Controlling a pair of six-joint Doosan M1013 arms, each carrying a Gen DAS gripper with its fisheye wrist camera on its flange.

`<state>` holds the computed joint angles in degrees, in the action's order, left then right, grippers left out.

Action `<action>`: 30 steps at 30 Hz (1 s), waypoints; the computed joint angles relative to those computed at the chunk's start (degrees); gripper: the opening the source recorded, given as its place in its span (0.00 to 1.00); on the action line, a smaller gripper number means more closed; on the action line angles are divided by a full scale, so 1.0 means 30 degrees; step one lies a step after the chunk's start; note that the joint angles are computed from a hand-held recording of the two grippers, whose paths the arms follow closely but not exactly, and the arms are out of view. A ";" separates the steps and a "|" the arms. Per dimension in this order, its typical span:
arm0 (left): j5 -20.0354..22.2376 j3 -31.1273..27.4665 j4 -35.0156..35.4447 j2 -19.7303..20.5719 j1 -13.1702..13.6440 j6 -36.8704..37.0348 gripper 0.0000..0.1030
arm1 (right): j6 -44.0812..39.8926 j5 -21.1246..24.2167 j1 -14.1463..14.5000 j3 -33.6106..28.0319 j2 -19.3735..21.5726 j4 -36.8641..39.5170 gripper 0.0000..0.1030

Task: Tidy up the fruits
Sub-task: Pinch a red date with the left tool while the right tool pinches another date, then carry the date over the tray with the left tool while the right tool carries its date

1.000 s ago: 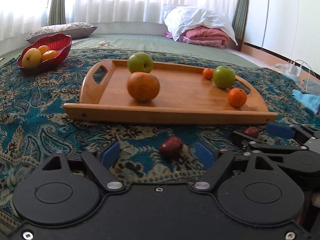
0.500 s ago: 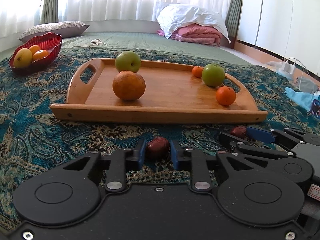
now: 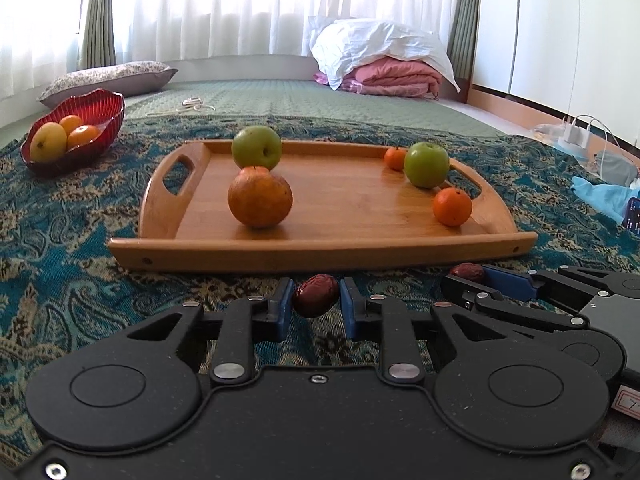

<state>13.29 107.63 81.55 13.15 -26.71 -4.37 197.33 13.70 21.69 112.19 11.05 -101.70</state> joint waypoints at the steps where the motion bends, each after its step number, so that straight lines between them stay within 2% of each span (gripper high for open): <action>1: 0.0006 -0.0012 0.0168 -0.0023 0.0028 -0.0115 0.23 | 0.0138 -0.0031 -0.0018 -0.0033 -0.0014 -0.0009 0.32; 15: -0.0663 -0.0723 0.2355 0.0240 0.0489 -0.1653 0.23 | 0.1627 -0.0022 0.0026 -0.0851 0.0199 -0.1529 0.32; 23: -0.1251 -0.1931 -0.1054 0.0956 0.0913 0.1771 0.23 | 0.0852 -0.0027 -0.0188 -0.1795 0.0711 -0.0506 0.32; 30: -0.1504 -0.2814 -0.4197 0.1521 0.1138 0.5152 0.23 | -0.1058 -0.0328 -0.0462 -0.2491 0.1177 0.1524 0.33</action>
